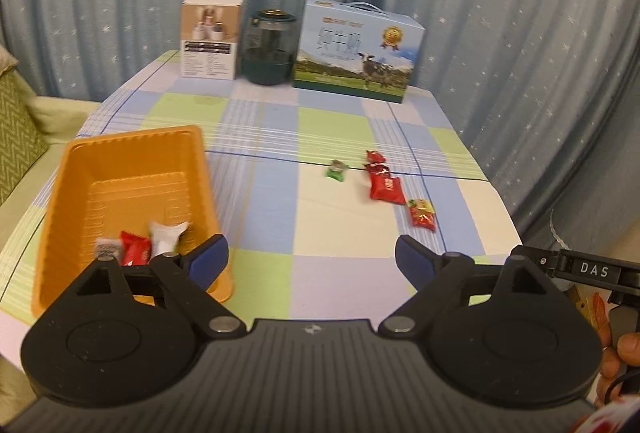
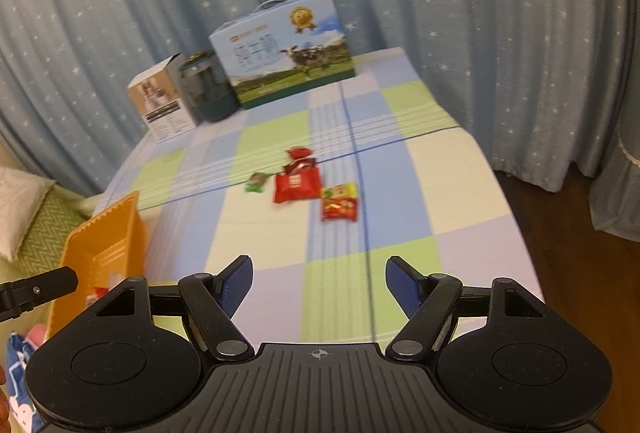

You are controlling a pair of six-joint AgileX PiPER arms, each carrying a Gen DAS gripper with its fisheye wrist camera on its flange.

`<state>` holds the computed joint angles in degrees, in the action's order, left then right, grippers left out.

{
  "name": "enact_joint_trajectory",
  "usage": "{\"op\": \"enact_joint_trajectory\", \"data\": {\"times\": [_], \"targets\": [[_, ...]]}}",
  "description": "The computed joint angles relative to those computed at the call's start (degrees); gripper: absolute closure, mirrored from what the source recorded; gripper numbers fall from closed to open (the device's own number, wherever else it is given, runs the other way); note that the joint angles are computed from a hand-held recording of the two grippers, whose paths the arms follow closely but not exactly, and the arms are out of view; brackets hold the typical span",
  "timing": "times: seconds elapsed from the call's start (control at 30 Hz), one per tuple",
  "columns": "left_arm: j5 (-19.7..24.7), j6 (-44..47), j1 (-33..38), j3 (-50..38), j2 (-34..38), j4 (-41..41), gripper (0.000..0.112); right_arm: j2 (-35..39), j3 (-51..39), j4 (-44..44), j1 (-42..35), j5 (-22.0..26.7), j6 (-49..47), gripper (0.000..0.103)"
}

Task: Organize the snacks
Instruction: 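Withdraw both tools from the tray toward the remaining snacks, then grasp the small red printed candy packet with the right tool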

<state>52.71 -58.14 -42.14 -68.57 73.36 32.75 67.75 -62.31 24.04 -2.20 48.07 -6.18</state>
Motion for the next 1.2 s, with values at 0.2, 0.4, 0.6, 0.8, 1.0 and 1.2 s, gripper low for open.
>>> {"op": "enact_joint_trajectory", "data": {"times": [0.2,0.4,0.6,0.8,1.0,1.2], "targets": [[-3.31,1.13,0.04,-2.21,4.80,-0.33,0.023,1.78,0.80,2.89,-2.74,-1.57,-4.84,0.030],[-6.70,4.16,1.83,-4.07,8.97,-2.36,0.023,5.12,1.06,5.83,-3.29,-4.16,-9.48,0.030],[-9.90,7.64,3.96,-5.98,13.41,-3.74,0.023,9.73,0.84,8.55,-2.33,-8.23,-14.11,0.030],[-13.80,10.91,7.00,-8.35,18.77,-5.45,0.023,17.23,-0.96,10.19,0.03,-13.33,-18.30,0.030],[-16.55,13.84,9.42,-11.01,24.29,-6.52,0.023,24.65,-3.45,13.78,2.20,-17.57,-25.29,0.041],[-19.07,16.26,11.70,-12.22,27.99,-8.07,0.023,31.59,-6.08,15.59,4.55,-21.82,-37.09,0.050]]}}
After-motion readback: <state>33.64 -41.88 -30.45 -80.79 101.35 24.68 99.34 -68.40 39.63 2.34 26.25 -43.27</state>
